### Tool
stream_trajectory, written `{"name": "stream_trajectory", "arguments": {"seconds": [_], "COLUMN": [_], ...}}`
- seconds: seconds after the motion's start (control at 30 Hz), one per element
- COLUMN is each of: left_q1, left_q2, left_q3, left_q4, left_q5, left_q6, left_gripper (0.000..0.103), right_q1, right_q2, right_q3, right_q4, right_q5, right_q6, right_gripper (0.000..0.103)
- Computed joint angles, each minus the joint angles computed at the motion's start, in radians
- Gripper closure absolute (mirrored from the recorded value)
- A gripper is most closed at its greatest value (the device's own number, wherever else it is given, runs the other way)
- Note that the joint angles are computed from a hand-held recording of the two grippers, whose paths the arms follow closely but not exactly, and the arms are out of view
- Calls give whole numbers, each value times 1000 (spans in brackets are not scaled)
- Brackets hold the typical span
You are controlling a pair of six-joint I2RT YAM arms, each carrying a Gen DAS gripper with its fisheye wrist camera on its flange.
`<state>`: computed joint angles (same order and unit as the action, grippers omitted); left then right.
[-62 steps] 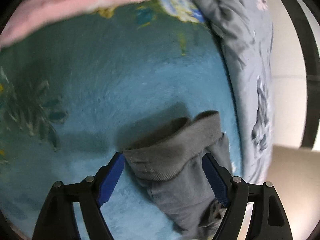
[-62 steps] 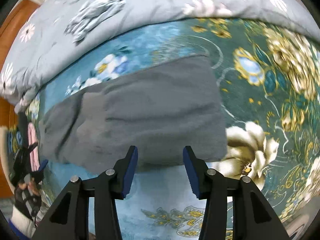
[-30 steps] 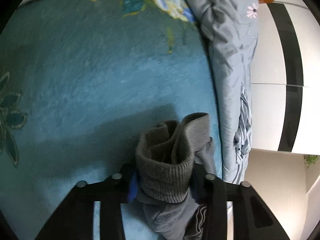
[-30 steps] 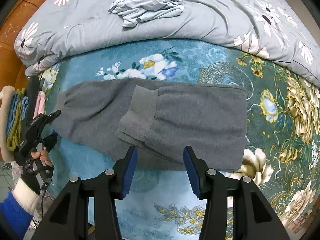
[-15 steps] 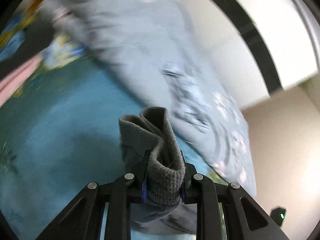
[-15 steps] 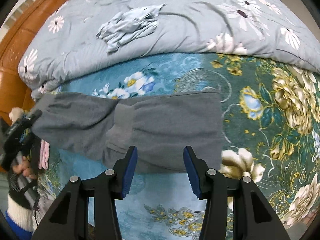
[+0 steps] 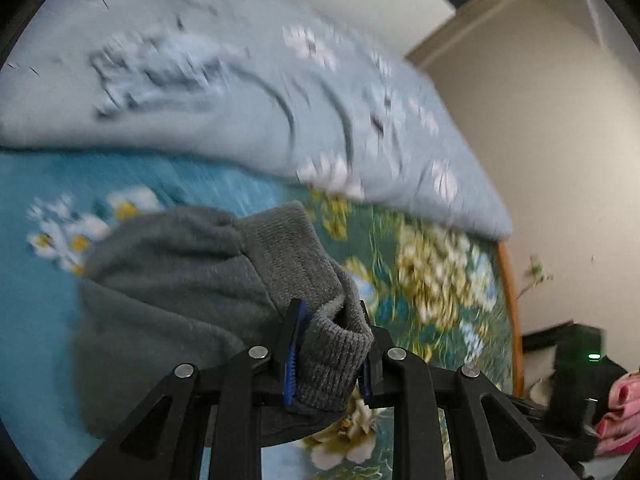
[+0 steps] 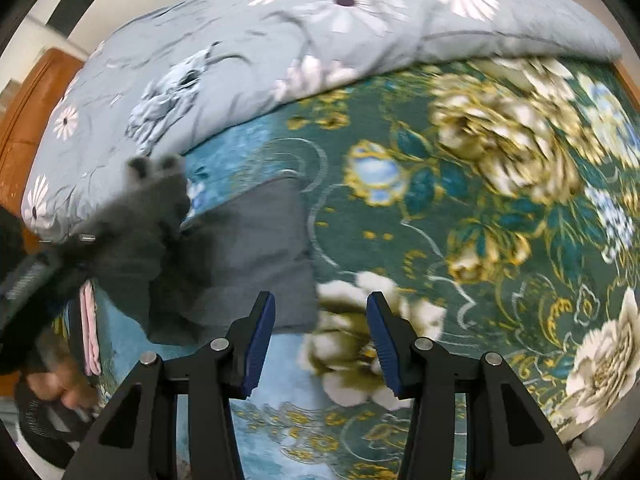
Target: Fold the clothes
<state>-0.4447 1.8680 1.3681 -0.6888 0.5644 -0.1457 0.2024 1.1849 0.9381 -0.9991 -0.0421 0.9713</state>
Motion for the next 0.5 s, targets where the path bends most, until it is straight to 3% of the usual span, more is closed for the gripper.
{"name": "stream_trajectory", "arguments": {"seconds": [0.23, 0.37, 0.5], "left_q1": [-123, -93, -16], "left_q2": [103, 90, 39], "left_q3": [23, 29, 43], "left_q4": [-73, -116, -221], "left_q5": [-85, -36, 55], "left_q6": [-6, 16, 96], "left_gripper": [76, 68, 52], "right_q1": [-65, -78, -68], "right_q2": [-113, -97, -42], "right_q3": [-108, -120, -113], "right_q4": [-8, 28, 110], "right_q5": [-36, -51, -71], "right_q6": [-4, -19, -19], "right_gripper": [54, 54, 54]}}
